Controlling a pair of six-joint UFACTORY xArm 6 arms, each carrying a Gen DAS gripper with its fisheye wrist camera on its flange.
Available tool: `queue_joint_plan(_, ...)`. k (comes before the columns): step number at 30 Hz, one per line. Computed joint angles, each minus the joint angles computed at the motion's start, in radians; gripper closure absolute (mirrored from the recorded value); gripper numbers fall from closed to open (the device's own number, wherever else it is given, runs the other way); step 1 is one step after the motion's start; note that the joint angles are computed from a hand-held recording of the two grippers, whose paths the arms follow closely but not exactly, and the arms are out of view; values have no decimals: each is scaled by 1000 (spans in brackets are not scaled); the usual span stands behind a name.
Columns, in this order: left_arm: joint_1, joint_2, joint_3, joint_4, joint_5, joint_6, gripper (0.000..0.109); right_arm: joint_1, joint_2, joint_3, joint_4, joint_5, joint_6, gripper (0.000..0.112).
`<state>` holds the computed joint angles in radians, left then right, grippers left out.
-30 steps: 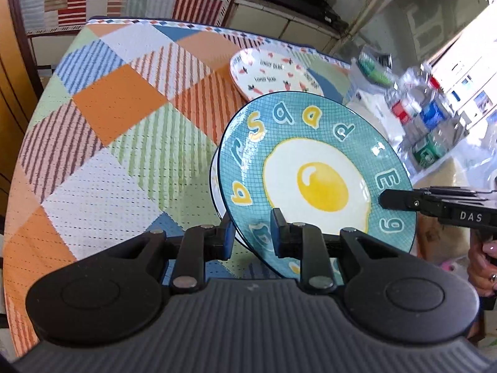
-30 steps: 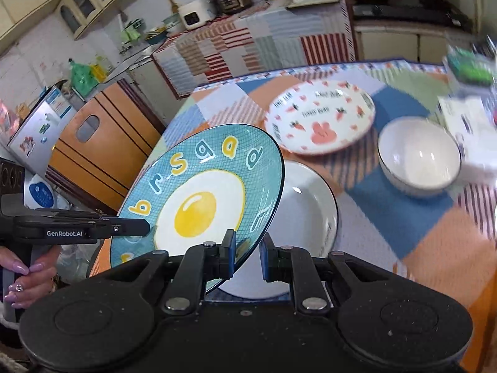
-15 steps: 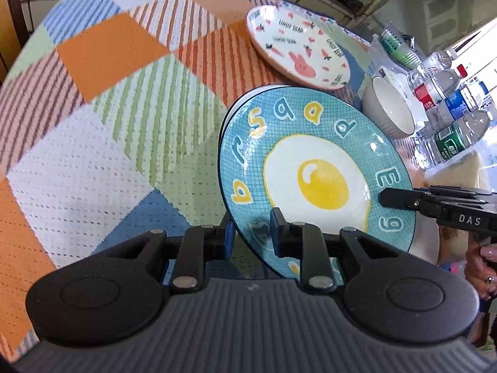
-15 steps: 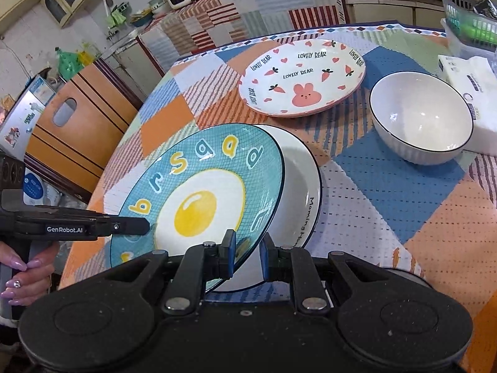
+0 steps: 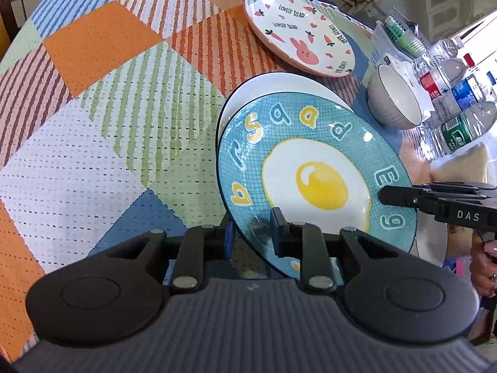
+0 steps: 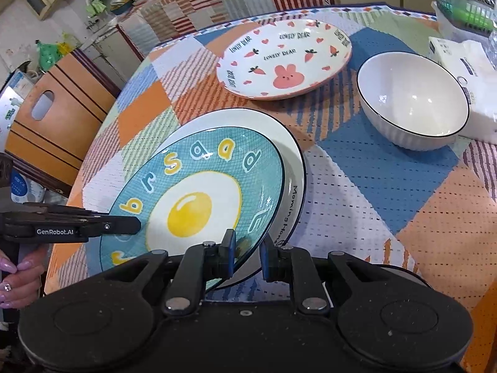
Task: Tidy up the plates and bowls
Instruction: 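Lift the teal egg plate and stack it on the white plate, then open the right gripper and grasp the rim of the bunny plate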
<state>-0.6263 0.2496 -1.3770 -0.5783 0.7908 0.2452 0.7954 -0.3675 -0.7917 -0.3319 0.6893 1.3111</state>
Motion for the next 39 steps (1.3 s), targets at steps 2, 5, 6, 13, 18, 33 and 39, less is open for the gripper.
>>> queue_joint_plan(2,2,7,-9,-7,10,-5,87,11,19,-34,-21,46,-5,92)
queue_joint_plan(5,1,11,-17,2,18,-6,87,35,65,-109,-46,142,-42,88)
queue_joint_plan(6,0,13,-21,6,26,-7,87,43,88,-141,-46,184,-59,86)
queue_joint_plan(13,4,12,-10,-39,46,-13,88,89,201,-268,-122,375,-32,81)
queue_joint_plan(18,-18,41,-45,45,56,-122,88,103,256,-325,-144,448,-63,81)
queue_joint_plan(33,-9,-12,-157,142,102,-195,88,94,112,-333,-265,436,-11,83)
queue_joint_plan(39,-10,-30,-220,177,76,-174,88,71,80,-376,-315,379,-34,78)
